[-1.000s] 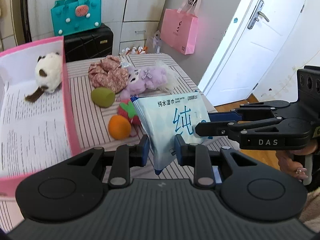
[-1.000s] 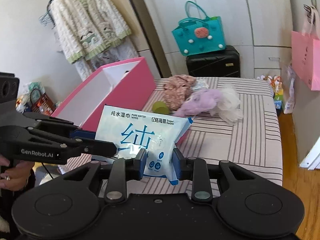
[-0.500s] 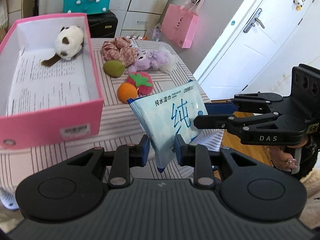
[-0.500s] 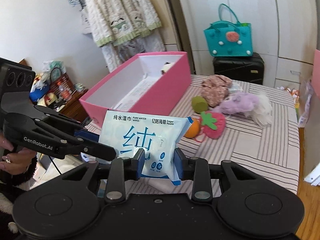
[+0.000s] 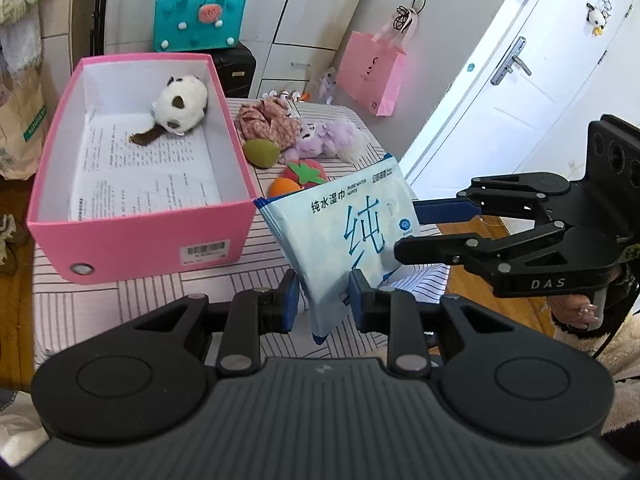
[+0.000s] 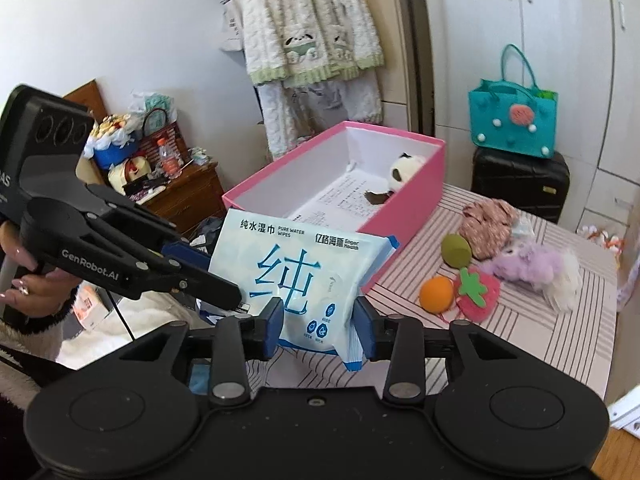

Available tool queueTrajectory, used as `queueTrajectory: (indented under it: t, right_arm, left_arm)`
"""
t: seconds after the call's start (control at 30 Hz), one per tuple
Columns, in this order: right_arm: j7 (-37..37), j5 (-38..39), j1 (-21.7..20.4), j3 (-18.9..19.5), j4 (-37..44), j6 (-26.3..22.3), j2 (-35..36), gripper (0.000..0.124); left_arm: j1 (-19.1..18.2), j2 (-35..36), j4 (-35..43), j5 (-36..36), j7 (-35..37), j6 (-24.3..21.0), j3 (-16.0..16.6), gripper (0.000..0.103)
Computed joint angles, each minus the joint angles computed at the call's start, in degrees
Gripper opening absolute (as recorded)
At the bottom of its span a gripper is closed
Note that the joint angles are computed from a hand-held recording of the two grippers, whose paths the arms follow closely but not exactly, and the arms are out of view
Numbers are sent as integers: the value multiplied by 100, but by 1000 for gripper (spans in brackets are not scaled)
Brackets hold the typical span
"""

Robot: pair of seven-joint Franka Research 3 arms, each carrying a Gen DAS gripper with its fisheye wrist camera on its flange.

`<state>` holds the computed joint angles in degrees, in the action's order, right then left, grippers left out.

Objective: Organize soft objects
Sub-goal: 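Carry the wet-wipes pack with the left gripper over the pink box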

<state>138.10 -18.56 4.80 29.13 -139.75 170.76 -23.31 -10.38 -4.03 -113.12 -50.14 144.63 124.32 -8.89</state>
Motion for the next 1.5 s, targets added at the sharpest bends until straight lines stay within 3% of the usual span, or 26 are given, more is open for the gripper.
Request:
queueTrajectory:
  t: [0.17,0.33,0.57,0.63,0.8,0.97,1.13,1.27,1.37,1.5]
  right_arm:
    - [-182,-100,112,-132,381,-237,229,47]
    - [-59,-826,-103,-52,883,-321,551,50]
    - [619,-2422,-529,-133,1677,255,1492,51]
    - [604,-2561,-471,-305,1961,429,1857,41]
    - [-534,-1567,-174,-713,2721,335,2701,18]
    - [-1796,-106,-191,-620,3782,-227,3683,17]
    - [-2233,586,59,-779,4822,-798,4538,21]
    - [-2512,945,312,-1004,5510,-1178,5035,23]
    - [-2572,1194,520,-1248,6015,-1505,5378,24]
    - [-2586,1539,724,-1558,6104,-1483,5483,25]
  left_arm:
    - [22,-21,116,150,14,74,7,26]
    - [42,63,288,78,130,345,30,26]
    - [190,791,935,-259,-181,899,-99,26]
    - [240,1066,1190,-147,-429,1158,-204,26]
    - [311,1969,2216,697,-1456,1504,-414,27]
    - [216,2737,3120,1670,-2348,1720,-493,27]
    - [50,3180,3506,2605,-3067,2161,-458,27]
    - [-80,3745,4287,3385,-3647,1953,-377,27]
    - [-116,4282,5153,3846,-3882,1475,-427,27]
    - [-211,5036,6420,4328,-4081,800,-541,27]
